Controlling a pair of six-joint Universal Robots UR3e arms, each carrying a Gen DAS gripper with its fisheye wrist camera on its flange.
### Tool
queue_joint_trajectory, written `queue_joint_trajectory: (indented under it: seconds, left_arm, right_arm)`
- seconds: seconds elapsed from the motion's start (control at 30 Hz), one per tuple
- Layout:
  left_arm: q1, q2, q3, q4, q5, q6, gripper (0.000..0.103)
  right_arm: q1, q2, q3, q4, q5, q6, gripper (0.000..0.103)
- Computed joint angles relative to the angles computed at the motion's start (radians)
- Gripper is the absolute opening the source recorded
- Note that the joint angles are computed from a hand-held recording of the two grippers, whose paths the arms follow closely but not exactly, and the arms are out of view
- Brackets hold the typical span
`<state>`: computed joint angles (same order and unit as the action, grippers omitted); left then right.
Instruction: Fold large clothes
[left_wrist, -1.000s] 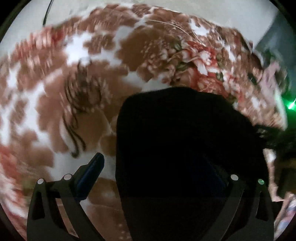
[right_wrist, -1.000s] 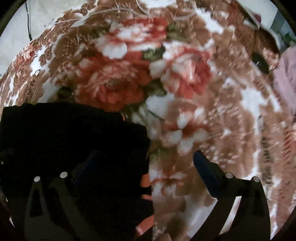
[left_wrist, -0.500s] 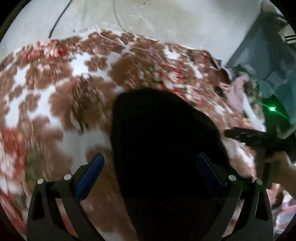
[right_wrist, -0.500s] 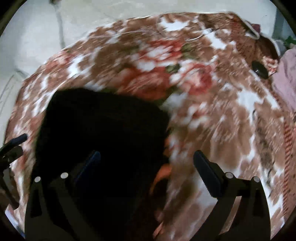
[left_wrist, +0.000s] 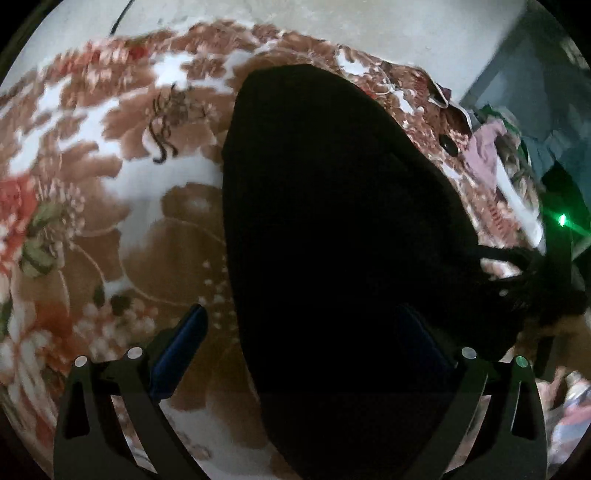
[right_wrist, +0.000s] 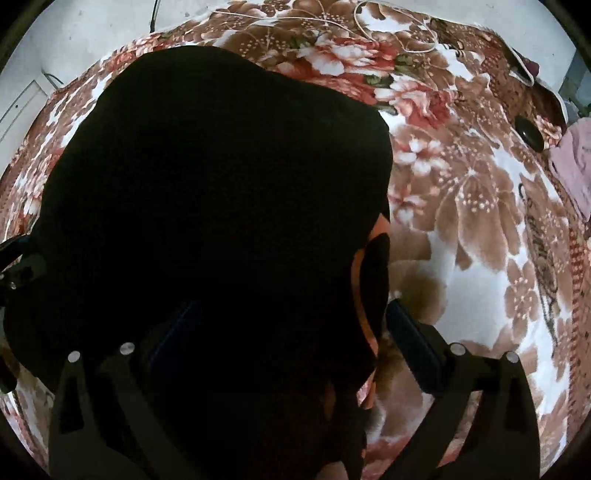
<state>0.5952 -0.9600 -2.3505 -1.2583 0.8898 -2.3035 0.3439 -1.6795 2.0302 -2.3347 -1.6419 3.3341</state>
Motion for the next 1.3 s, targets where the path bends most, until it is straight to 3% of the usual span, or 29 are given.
queue_joint_trajectory:
  seconds: [0.1,0.27,0.37,0.47,0.6,0.7,0.8,1.0,1.13,1.3]
  left_arm:
    - [0.035,-0.014,-0.012,-0.033,-0.02,0.033,0.1]
    - [0.004,-0.027,-0.002,0.008,-0.005,-0.001,0.1]
    - [0.042,-0.11,0.138,-0.214,-0.019,-0.04,0.099]
    - [0.135,-0.097,0.244,-0.457,-0.052,0.096,0.098]
    - [0.218,-0.194,0.315,-0.569,-0.038,0.126,0.098]
    - [0.248,-0.27,0.379,-0.646,-0.061,0.137,0.098]
    - [0.207,-0.302,0.402,-0.618,-0.069,0.12,0.098]
    - [0.079,-0.361,0.418,-0.551,-0.092,0.069,0.098]
    - [0.025,-0.404,0.409,-0.472,-0.083,0.021,0.098]
    - [-0.044,-0.493,0.432,-0.338,-0.049,-0.047,0.098]
  right_arm:
    - [-0.011,-0.022,0.058,-0.051,0.005,-0.023,0.098]
    - [-0.007,-0.065,0.097,-0.047,-0.022,-0.032,0.098]
    - [-0.174,-0.233,0.121,0.131,0.161,-0.028,0.098]
    - [-0.394,-0.426,0.125,0.363,0.323,-0.126,0.098]
    - [-0.621,-0.499,0.073,0.635,0.401,-0.28,0.098]
    - [-0.711,-0.503,0.06,0.696,0.503,-0.313,0.098]
    - [-0.685,-0.375,0.033,0.637,0.594,-0.277,0.098]
    - [-0.503,-0.081,-0.049,0.416,0.59,-0.16,0.098]
    - [-0.409,0.064,-0.121,0.359,0.495,-0.155,0.098]
    - [-0.411,0.119,-0.156,0.369,0.533,-0.158,0.099]
